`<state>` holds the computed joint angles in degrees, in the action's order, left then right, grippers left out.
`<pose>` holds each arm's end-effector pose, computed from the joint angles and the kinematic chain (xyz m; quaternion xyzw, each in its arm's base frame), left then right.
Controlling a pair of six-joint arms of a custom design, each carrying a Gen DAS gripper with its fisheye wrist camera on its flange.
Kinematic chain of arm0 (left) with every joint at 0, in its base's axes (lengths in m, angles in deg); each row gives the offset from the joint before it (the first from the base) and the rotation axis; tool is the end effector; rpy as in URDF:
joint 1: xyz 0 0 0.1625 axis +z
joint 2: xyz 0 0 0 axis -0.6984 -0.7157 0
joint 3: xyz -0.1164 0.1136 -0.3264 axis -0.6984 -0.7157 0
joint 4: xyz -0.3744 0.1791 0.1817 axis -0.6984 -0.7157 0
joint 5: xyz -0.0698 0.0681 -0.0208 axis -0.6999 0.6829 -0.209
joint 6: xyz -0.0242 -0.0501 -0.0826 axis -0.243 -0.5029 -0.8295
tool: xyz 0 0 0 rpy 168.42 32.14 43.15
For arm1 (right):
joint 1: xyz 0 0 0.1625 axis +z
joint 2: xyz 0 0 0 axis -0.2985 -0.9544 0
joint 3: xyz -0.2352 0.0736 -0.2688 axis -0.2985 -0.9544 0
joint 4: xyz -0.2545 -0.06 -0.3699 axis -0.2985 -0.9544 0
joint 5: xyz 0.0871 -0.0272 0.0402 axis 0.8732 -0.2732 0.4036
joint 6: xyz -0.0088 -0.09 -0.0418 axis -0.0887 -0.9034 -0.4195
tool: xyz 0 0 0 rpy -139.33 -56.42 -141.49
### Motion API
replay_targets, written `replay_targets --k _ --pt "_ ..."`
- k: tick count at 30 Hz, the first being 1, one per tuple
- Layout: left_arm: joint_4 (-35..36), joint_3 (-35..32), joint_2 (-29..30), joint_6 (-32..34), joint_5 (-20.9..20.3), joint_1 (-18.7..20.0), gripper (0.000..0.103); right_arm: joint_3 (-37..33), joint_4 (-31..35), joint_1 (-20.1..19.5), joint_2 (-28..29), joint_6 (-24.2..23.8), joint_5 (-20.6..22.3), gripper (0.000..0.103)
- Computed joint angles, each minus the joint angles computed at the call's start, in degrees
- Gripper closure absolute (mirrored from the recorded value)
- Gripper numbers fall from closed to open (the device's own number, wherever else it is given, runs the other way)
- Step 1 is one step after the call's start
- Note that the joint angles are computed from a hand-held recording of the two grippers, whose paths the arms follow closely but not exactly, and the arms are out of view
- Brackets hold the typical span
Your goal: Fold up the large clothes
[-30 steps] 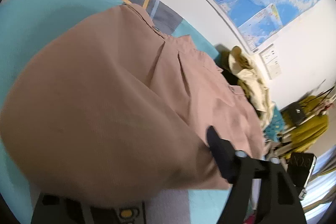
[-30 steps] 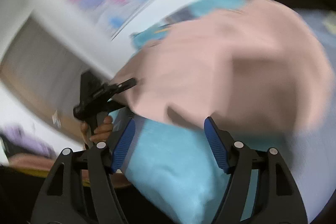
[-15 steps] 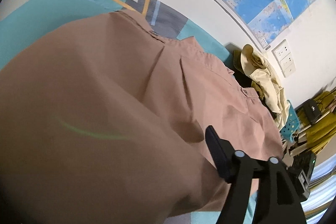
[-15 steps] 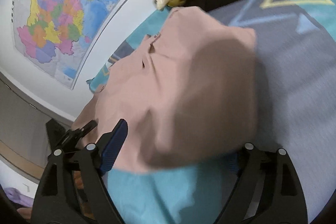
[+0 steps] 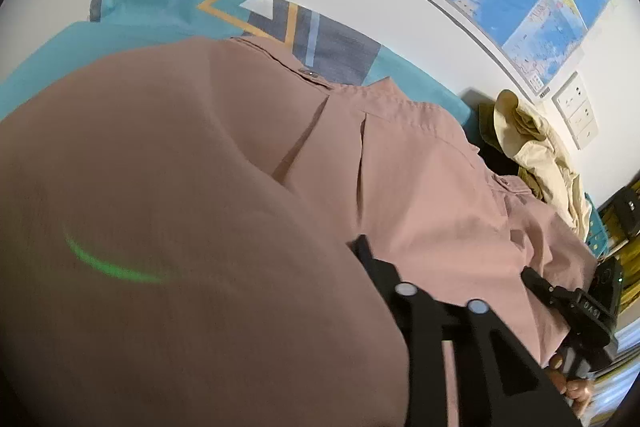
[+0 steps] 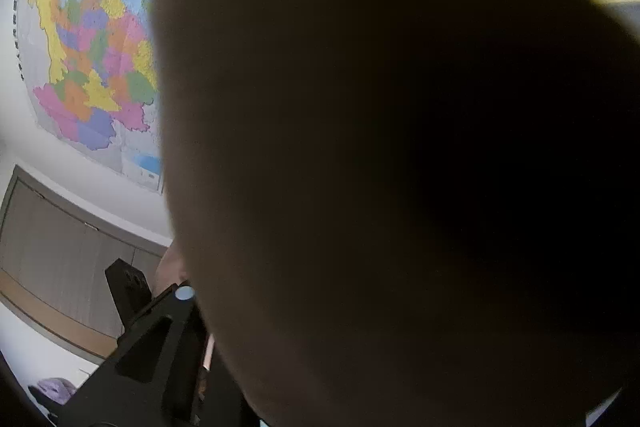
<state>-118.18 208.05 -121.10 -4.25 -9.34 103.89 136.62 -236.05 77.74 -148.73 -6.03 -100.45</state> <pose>-0.1163 -0.5372 0.0335 0.1515 0.9555 -0.2184 0.1281 -0.0393 -0.3969 0.2073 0.1093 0.9112 -0.3973 0.0043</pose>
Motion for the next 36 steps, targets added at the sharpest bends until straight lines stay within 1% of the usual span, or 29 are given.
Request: replay_targets --k 2,4,7,8,10,12,15,17,18,19,20,21,23,24,26,27,28,29,30,31,32,33,34,35,36 --pt "1.0 -0.5 -0.6 -0.2 -0.6 0.2 0.085 -0.3 0.7 1.8 -0.9 -1.7 -0.6 0.089" --pt "1.4 -0.9 -1.0 1.5 0.2 -0.4 0.087 -1.0 2.5 3.6 -2.2 -2.1 0.4 0.089" --pt "2.9 -2.7 -2.0 3.2 -0.4 -0.5 0.089 -3.8 3.4 8.9 -1.6 -3.1 -2.1 0.089" --pt "3.5 -3.9 -2.6 4.1 -0.4 -0.4 0.09 -5.6 4.0 11.3 -0.6 -3.3 -3.1 0.089" --pt "3.6 -5.7 -3.4 5.9 -0.5 -0.3 0.09 -8.7 4.9 14.6 1.5 -3.7 -4.1 0.089" --pt "3.4 -7.9 -3.8 7.1 1.0 -0.5 0.091 -12.7 4.7 18.4 5.0 -4.1 -6.4 0.09" --pt "4.4 -12.2 -4.0 9.3 3.1 -0.3 0.091 -18.6 4.7 22.2 10.6 -3.6 -7.0 0.09" --pt "4.2 -15.9 -3.6 12.4 5.8 -0.4 0.091 -23.5 3.9 25.5 15.5 -4.1 -7.6 0.09" --pt "3.8 -17.3 -3.5 13.5 7.2 -0.4 0.091 -26.8 3.6 27.3 18.7 -4.8 -7.5 0.09" --pt "3.0 -18.5 -3.5 14.3 8.3 -0.4 0.091 -28.7 3.1 28.2 20.6 -4.6 -7.1 0.09" --pt "1.3 -20.0 -3.7 15.9 9.1 -0.2 0.091 -31.4 3.0 29.1 23.3 -4.2 -5.3 0.09" --pt "-0.6 -20.9 -3.9 18.0 9.6 0.0 0.091 -34.1 3.2 29.7 26.0 -5.4 -3.5 0.09" --pt "-4.1 -22.4 -3.7 20.9 10.3 1.0 0.09 -37.3 1.9 30.6 30.5 -6.4 -1.9 0.09" --pt "-5.6 -23.3 -3.6 22.1 10.9 2.0 0.09 -39.4 2.9 30.7 33.5 -7.6 -0.3 0.09" --pt "-6.2 -24.7 -3.1 23.1 11.3 4.5 0.089 -41.0 2.9 30.3 37.6 -8.3 0.6 0.09" --pt "-6.7 -25.6 -2.1 23.5 11.5 6.6 0.089 -42.1 4.4 30.1 39.9 -9.4 0.3 0.09" --pt "-6.3 -26.4 -1.0 23.6 12.8 8.4 0.088 -43.4 6.3 29.8 42.8 -10.9 -1.3 0.09" --pt "-3.8 -27.6 0.4 23.4 14.1 10.5 0.088 -44.5 7.9 29.4 45.3 -11.2 -3.6 0.089" --pt "-1.3 -28.5 1.4 22.3 15.6 11.8 0.088 -45.5 10.9 28.7 47.0 -10.7 -4.7 0.088" --pt "2.3 -29.7 2.6 20.4 16.6 13.4 0.089 -47.0 16.1 27.5 49.1 -9.3 -5.9 0.088" --pt "5.3 -30.6 4.0 18.7 16.5 15.4 0.09 -47.7 18.9 26.6 50.3 -8.8 -7.2 0.087" --pt "5.9 -30.9 4.4 18.3 17.1 16.2 0.089 -47.2 19.3 25.9 50.9 -8.8 -8.1 0.082" --pt "4.6 -30.5 4.6 18.4 16.4 16.9 0.088 -46.0 19.8 24.8 50.6 -9.4 -7.5 0.075" --pt "3.9 -30.0 4.2 18.0 14.8 17.6 0.088 -45.1 19.6 24.4 50.0 -9.8 -7.0 0.07" --pt "3.5 -29.7 3.9 18.2 13.7 17.9 0.087 -44.3 19.2 24.2 49.2 -10.1 -6.9 0.068"
